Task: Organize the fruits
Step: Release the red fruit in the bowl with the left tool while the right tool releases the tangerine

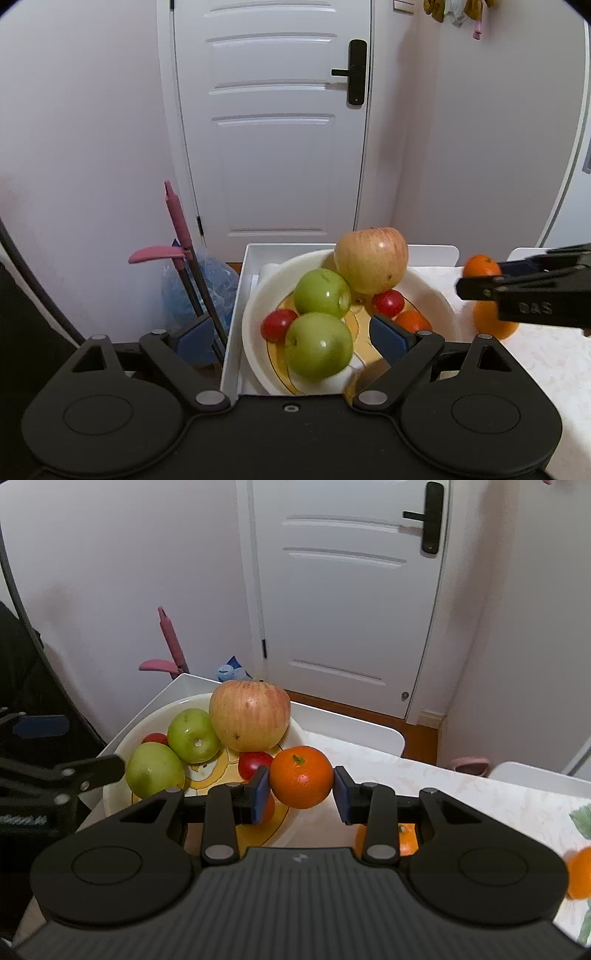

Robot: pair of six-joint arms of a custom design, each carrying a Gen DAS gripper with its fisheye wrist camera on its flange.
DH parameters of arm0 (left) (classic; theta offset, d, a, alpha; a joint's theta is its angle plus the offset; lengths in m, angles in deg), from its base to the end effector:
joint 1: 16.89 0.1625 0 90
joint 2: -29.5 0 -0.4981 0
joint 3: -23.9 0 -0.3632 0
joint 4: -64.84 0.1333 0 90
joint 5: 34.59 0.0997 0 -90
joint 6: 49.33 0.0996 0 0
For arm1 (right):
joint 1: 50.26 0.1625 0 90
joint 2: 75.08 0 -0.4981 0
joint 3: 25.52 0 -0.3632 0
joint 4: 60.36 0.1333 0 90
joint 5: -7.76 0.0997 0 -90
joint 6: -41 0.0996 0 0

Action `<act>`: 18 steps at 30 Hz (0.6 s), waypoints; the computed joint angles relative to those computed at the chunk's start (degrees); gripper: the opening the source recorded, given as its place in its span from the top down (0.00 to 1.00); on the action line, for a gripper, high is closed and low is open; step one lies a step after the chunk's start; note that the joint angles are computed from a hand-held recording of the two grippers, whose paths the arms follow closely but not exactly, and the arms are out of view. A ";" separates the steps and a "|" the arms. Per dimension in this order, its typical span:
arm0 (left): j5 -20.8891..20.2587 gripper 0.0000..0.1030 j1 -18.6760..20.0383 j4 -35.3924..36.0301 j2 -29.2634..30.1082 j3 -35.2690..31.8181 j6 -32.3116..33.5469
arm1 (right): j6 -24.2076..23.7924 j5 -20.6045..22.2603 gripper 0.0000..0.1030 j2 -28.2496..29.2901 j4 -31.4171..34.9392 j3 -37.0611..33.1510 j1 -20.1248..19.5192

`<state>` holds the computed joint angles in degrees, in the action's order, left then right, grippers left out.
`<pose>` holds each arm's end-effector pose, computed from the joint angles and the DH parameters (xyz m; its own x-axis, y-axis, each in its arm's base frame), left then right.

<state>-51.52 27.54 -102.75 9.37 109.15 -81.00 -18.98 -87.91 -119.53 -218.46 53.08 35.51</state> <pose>-0.3571 -0.6701 -0.0024 -0.6651 -0.3050 -0.6816 0.4090 0.6150 -0.6742 0.0645 -0.8011 0.2809 -0.5474 -0.6520 0.5246 -0.8251 0.5251 -0.2084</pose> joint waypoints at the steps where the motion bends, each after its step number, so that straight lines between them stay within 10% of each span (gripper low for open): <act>1: -0.09 0.07 -0.07 0.55 -0.07 0.12 -0.88 | -0.16 -0.11 0.50 0.30 0.52 -0.44 0.01; 13: 0.56 0.02 -0.27 13.60 -0.82 0.47 -13.17 | -0.99 -0.12 0.49 3.57 4.55 -4.45 -0.03; 18: 0.09 0.02 -0.56 14.68 -1.24 1.04 -15.16 | -1.42 1.61 0.09 2.57 2.65 -2.85 -0.24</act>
<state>-51.44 26.99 -88.07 8.13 110.19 -96.16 -20.40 -86.30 -116.96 -215.80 50.23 35.27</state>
